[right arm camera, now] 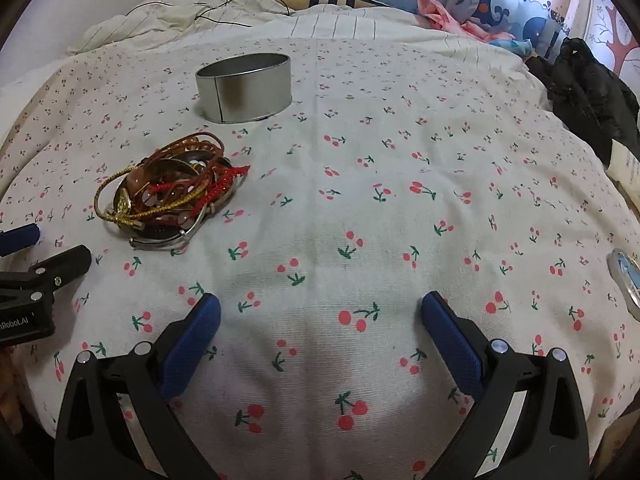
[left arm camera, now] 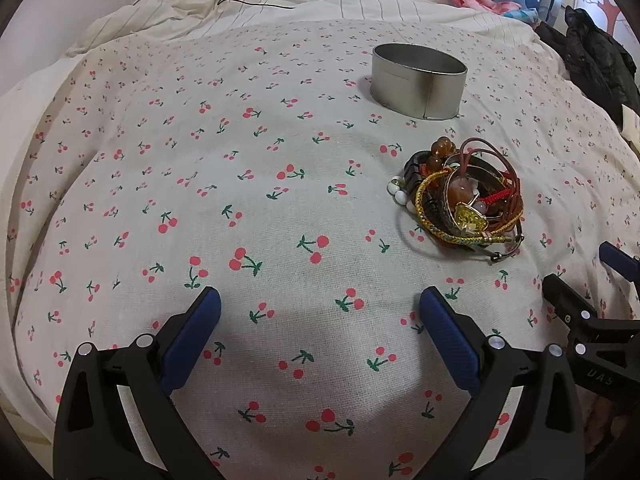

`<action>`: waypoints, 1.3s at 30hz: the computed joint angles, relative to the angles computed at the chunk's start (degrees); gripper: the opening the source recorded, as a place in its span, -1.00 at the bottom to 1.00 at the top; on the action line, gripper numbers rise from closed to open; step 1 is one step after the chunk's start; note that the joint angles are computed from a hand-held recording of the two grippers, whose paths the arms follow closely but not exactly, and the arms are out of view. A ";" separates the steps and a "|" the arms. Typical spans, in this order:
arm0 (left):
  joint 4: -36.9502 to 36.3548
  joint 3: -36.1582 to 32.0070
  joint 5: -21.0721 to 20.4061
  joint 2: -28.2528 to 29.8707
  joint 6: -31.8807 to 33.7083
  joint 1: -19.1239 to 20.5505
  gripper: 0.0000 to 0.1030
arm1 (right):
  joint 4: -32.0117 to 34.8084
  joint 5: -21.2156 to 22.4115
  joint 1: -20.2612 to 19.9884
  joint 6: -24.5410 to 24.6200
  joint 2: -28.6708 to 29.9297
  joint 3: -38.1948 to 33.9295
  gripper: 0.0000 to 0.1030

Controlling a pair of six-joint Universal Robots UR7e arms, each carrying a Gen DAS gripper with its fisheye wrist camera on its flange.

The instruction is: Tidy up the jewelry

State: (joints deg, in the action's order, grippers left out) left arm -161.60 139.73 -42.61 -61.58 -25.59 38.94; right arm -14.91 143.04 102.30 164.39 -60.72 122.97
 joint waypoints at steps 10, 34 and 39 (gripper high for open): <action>-1.44 0.64 0.44 0.21 0.55 -0.19 0.86 | 0.39 0.83 0.11 -0.79 0.77 -0.57 0.87; -2.59 0.62 0.78 0.80 1.58 -0.08 0.86 | -1.59 1.46 0.54 -2.26 0.81 0.00 0.87; -3.11 0.83 1.08 1.08 1.48 -0.28 0.86 | -1.65 1.41 0.49 -2.32 0.76 0.07 0.87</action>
